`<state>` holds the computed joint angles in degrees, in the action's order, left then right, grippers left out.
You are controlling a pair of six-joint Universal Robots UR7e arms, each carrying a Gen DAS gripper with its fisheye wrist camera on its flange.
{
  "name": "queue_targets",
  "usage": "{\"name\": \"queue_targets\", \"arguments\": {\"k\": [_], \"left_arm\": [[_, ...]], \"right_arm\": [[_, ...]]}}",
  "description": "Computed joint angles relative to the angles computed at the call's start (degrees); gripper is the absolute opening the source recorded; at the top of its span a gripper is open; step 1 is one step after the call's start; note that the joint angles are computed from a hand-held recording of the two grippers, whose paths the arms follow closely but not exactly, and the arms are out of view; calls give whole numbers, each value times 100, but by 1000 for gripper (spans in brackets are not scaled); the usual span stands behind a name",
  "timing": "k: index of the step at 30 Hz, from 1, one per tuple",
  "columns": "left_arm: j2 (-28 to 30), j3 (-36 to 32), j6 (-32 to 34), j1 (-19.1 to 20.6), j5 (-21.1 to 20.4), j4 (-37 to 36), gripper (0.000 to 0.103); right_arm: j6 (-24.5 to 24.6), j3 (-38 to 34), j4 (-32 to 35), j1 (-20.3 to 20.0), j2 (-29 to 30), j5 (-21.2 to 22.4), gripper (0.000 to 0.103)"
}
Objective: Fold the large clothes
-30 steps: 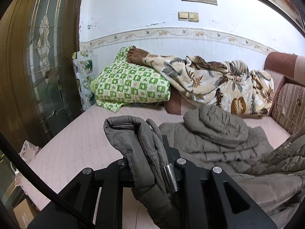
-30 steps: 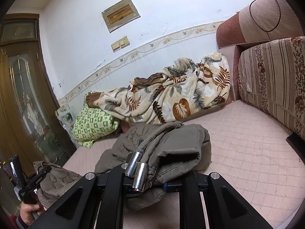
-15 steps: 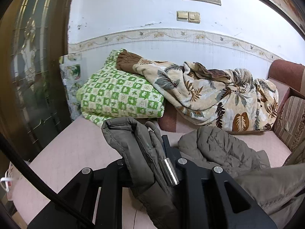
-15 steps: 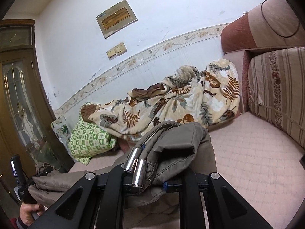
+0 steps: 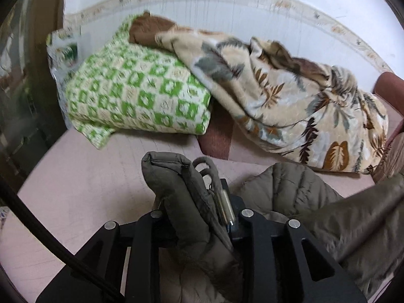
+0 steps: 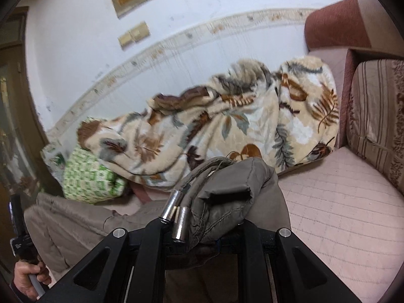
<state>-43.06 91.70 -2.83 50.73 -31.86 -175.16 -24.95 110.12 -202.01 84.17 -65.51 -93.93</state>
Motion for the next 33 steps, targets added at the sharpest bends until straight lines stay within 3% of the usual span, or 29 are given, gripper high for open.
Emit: {"name": "queue_targets", "arguments": {"k": [5,9,13,17,20,26,30,33], "left_arm": [[321,-724,-373,405,-341,920,32],[573,-1089,-216,557,-455,1058,35],[646,-1418,-635,739,-824,1449,40],[537,-1684,-1203,875,-1309,1935,47],[398,-1670,-1375,923,-1524,1937,49],[160,-1530,-1248,889,-1160,1620,51],[30,-1273,-918,755,-1074,1267,51],[147,-1159,-470,558,-1089,1115,52]], "right_arm": [[224,-787,514,-125,580,-315,15],[379,-1287,838,-247,986,-541,16],[749,-1779,1442,-358,1259,-742,16],[1398,-2154,2500,-564,1228,-393,22],[1645,-2197,2861,-628,1077,-95,29],[2127,-2014,2761,-756,687,600,59],[1821,-1802,2516,-682,414,771,62],[1252,-1672,2353,-463,415,461,62]]}}
